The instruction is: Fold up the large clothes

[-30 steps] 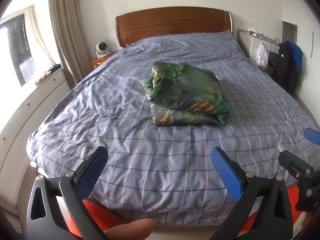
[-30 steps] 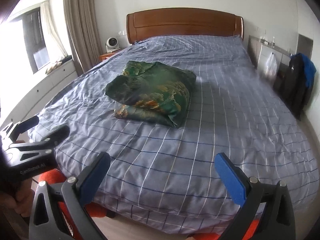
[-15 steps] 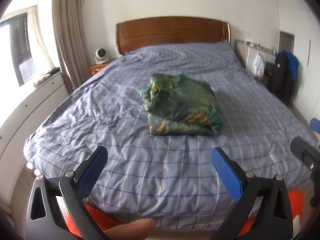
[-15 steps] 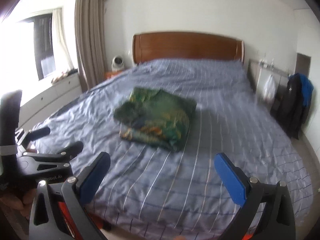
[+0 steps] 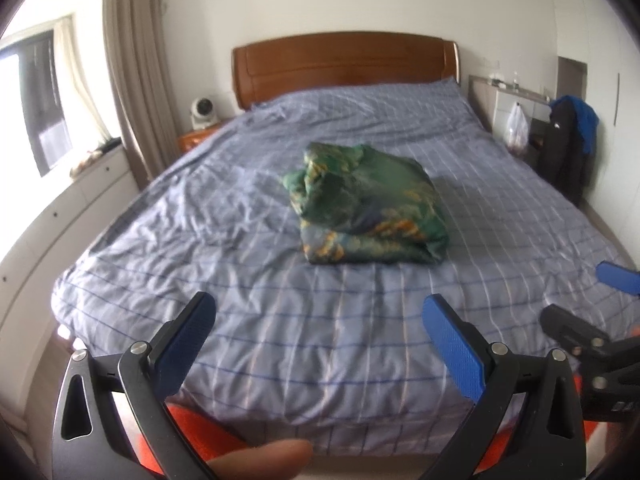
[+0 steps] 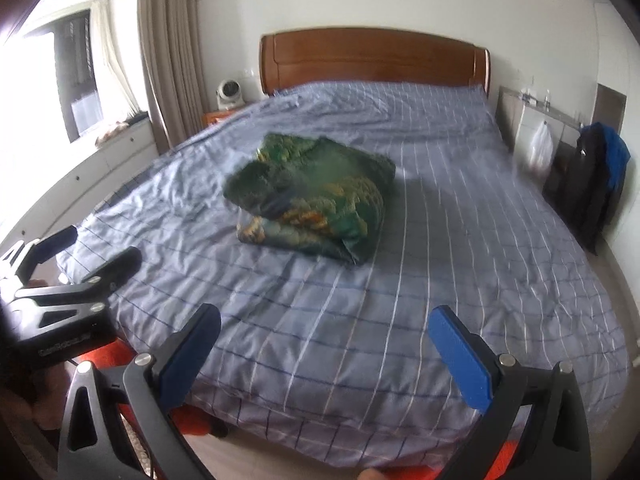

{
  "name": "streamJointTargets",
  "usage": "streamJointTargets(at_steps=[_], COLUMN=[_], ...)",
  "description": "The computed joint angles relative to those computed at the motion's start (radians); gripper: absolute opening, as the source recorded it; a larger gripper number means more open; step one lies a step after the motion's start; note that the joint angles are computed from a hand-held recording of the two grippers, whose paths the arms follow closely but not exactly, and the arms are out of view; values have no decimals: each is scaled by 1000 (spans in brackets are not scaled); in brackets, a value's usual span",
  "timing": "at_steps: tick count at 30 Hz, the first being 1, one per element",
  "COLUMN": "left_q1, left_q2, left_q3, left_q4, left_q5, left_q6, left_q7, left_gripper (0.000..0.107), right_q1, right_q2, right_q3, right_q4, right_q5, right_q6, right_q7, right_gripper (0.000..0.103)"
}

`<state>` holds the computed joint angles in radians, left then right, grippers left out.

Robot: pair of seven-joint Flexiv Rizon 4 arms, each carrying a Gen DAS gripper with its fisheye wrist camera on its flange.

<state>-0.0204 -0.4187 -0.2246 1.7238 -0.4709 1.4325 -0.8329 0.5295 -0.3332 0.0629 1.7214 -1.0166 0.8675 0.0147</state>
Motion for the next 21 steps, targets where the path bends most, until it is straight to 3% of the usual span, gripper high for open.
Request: streamJointTargets(at_steps=[5, 16, 21], left_q1=[-39, -66, -40], left_q2=[2, 40, 61], left_q3=[71, 111, 85], left_q4=[-37, -36, -26], left_q5=[54, 113, 81], left_q6=[-126, -108, -129], left_q7=[-56, -109, -79], left_gripper=[103, 103, 103], right_q1=[-5, 31, 42], right_q2=[-17, -8, 2], right_q3=[13, 3, 14], right_q4=[-13, -69, -89], right_q5=[88, 89, 82], right_q6=[5, -63, -112], right_q7=[-28, -83, -105], right_gripper=[103, 103, 103])
